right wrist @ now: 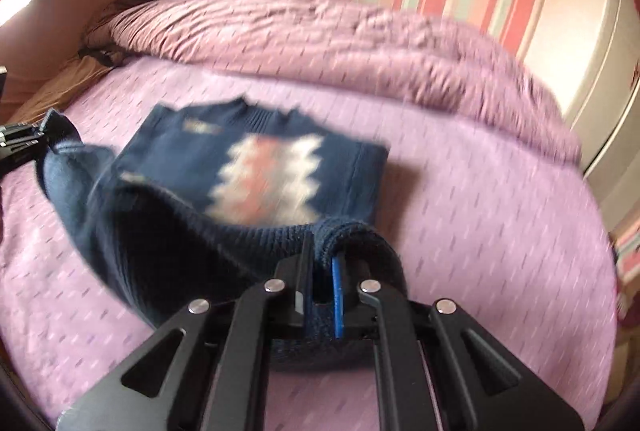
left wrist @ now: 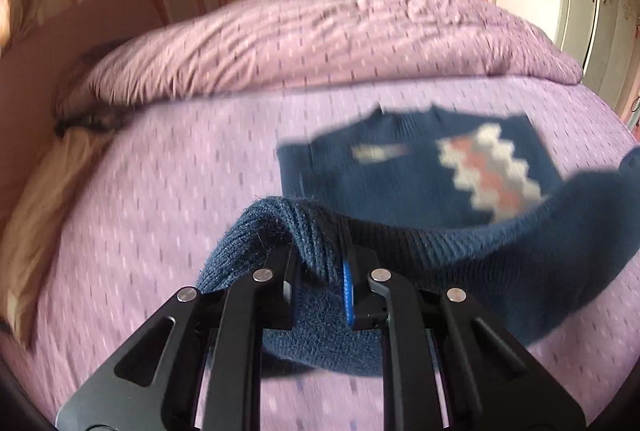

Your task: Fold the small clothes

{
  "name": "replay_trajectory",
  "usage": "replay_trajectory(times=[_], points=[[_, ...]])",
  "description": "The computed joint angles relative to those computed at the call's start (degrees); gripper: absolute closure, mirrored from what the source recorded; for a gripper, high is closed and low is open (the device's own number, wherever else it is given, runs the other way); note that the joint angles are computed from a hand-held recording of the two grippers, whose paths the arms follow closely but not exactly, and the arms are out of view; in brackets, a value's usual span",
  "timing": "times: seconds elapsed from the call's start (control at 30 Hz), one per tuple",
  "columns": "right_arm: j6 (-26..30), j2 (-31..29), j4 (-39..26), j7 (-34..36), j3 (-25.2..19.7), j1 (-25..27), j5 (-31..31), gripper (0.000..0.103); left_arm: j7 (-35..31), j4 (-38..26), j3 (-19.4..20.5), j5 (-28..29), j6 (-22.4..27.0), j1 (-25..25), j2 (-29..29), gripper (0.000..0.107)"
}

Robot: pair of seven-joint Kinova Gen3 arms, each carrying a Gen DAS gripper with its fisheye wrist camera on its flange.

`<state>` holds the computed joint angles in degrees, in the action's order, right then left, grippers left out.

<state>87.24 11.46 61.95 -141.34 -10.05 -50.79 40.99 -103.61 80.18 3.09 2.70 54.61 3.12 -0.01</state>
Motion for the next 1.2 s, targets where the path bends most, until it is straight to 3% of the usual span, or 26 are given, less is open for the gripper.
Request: replay_trajectory(times=[0.1,0.3,0.5,0.63,0.77,0.83,0.9,0.93,1.1,1.13,1.17,1.2], points=[[-2.7,3.0,-2.5,5.5,1.7,1.9,2.6,0.096,-0.1,-3.4,0.5,-0.1,-4.4,0.4,4.3,0.094],[-8.9,9.0,-7.3,11.0,7.0,4.9,4.2,0.096,1.7,-10.4,0.4,-5.7,-9.5,3.2,12.5,0.094],[-12.6,13.6,-9.4,11.2,9.9,11.0,-4.4,0.096,4.7,-22.5,-1.0,-8.7,-1.4,5.4,23.9,0.094],[-11.1,17.8,-10.2,13.0,10.9,12.2,-9.3,0.096,6.3,-25.4,-2.3,-11.1,2.3,7.7,28.3,0.093],[-15.0,16.2,-6.4,9.3,11.7,12.8,-11.3,0.094,6.8,-26.2,-1.6,-8.8,3.2,5.9,29.3,0.087],[-16.2,15.1,-5.4,8.6,11.7,12.9,-11.4,0.089,6.3,-24.1,-1.0,-7.2,1.4,4.6,27.7,0.079],[-17.7,13.7,-4.0,7.9,11.4,12.6,-10.2,0.056,7.1,-21.3,-1.8,-7.9,-1.4,5.0,25.4,0.048],[-18.8,12.5,-2.5,7.0,12.0,11.5,-8.4,0.049,7.6,-19.7,-2.3,-8.0,-3.0,5.1,23.8,0.041],[-18.1,10.8,-1.0,6.9,11.0,11.2,-6.3,0.046,6.8,-17.5,-0.3,-2.9,-1.4,1.2,20.0,0.039],[-18.4,10.2,-0.3,6.5,10.8,11.4,-6.4,0.046,6.4,-17.3,0.1,-1.9,-0.8,0.6,19.8,0.035],[-18.6,9.9,0.0,6.2,10.5,11.7,-6.6,0.045,6.1,-17.4,0.6,-1.3,0.0,0.3,19.9,0.022],[-19.6,9.2,0.8,5.6,10.1,12.3,-7.6,0.035,5.9,-16.7,0.3,-1.7,-0.1,1.0,19.9,0.011]])
